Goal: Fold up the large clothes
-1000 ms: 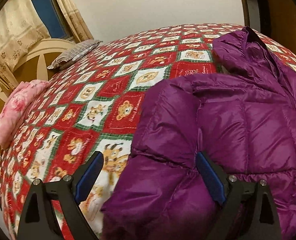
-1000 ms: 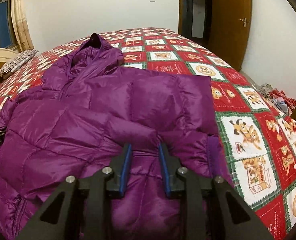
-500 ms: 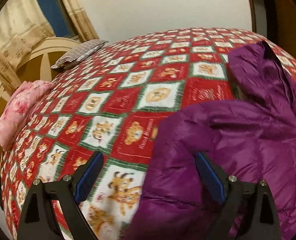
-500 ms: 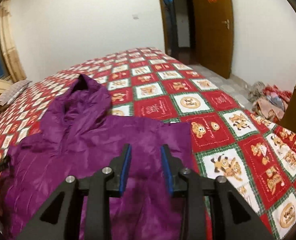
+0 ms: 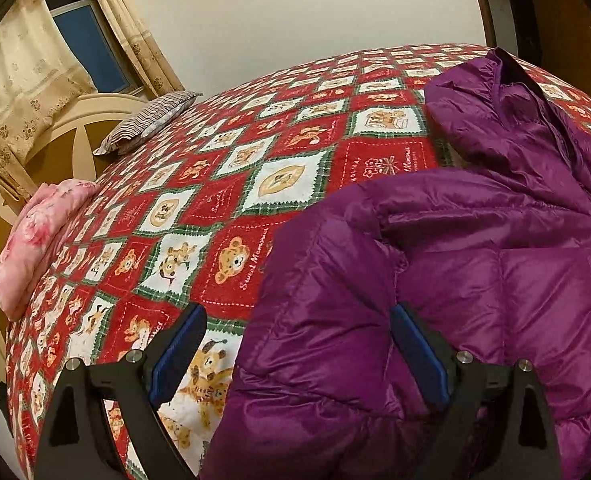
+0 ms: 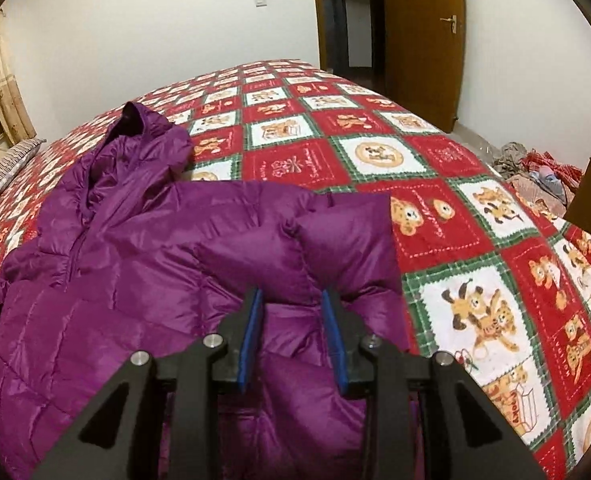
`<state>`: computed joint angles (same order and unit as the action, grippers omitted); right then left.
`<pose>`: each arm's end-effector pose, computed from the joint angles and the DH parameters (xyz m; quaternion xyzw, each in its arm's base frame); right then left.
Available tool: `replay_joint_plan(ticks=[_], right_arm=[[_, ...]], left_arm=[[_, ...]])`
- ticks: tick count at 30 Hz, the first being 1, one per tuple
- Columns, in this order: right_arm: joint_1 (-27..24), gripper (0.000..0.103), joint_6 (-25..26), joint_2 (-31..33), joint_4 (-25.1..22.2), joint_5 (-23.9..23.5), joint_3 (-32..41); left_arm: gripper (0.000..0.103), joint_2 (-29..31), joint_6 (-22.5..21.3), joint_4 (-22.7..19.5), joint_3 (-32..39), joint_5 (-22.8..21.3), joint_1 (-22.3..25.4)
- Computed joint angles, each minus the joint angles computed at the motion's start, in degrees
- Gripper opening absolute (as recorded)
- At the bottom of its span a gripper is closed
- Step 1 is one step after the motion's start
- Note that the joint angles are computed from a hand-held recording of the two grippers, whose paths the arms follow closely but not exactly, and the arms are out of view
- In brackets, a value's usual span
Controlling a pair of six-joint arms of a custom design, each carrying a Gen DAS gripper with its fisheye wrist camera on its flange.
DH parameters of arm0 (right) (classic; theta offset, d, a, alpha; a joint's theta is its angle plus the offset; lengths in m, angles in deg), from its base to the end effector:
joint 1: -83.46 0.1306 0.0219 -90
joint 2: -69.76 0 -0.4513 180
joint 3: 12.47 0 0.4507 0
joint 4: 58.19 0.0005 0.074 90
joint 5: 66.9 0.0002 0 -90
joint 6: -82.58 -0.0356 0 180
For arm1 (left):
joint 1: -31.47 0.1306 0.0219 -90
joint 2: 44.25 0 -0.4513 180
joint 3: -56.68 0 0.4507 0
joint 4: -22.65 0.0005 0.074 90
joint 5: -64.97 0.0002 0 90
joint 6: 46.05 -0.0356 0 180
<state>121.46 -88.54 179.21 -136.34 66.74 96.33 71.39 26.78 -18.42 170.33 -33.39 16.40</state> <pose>0.5214 0.3755 0.4531 0.3733 0.8460 -0.1093 0.3648 0.7228 -0.1898 0.4471 0.2261 0.8869 0.0741 0.3959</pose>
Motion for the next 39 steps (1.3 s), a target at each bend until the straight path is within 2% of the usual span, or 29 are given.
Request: replay_joint_plan(ticks=[10, 25, 28, 31, 33, 35, 38, 39], right_arm=[[-0.09, 0.035, 0.09, 1.96, -3.48, -0.12, 2.30], [-0.16, 0.036, 0.55, 3.23, -5.89, -0.42, 4.01], [0.21, 0.038, 2.01, 4.16, -8.93, -0.36, 6.41], [2.06, 0.046, 1.98, 4.55, -10.64, 3.89, 9.22], [3.23, 0.047, 4.66, 5.40, -9.28, 6.11, 11.95], [3.96, 0.049, 9.28, 6.84, -6.39, 6.18, 14.59], [4.04, 0.049, 17.82, 8.75, 1.18, 1.35, 15.95], [4.07, 0.049, 19.44, 9.58, 1.92, 0.23, 16.38]], left_arm=[[0.094, 0.07, 0.21, 0.22, -0.22, 0.15, -0.05], [0.094, -0.75, -0.14, 0.98, -0.96, -1.04, -0.02], [0.094, -2.77, 1.77, -0.03, -1.04, 3.43, 1.34], [0.094, -4.41, 1.53, 2.46, -1.58, 6.30, 2.84], [0.094, -3.59, 2.05, 2.04, -0.21, 5.89, 3.47], [0.094, -0.97, 3.55, -1.95, 3.10, 4.15, 3.96], [0.094, 2.19, 7.30, -8.34, 6.85, 4.68, 4.90], [0.094, 2.63, 8.19, -9.28, 7.14, 5.34, 5.17]])
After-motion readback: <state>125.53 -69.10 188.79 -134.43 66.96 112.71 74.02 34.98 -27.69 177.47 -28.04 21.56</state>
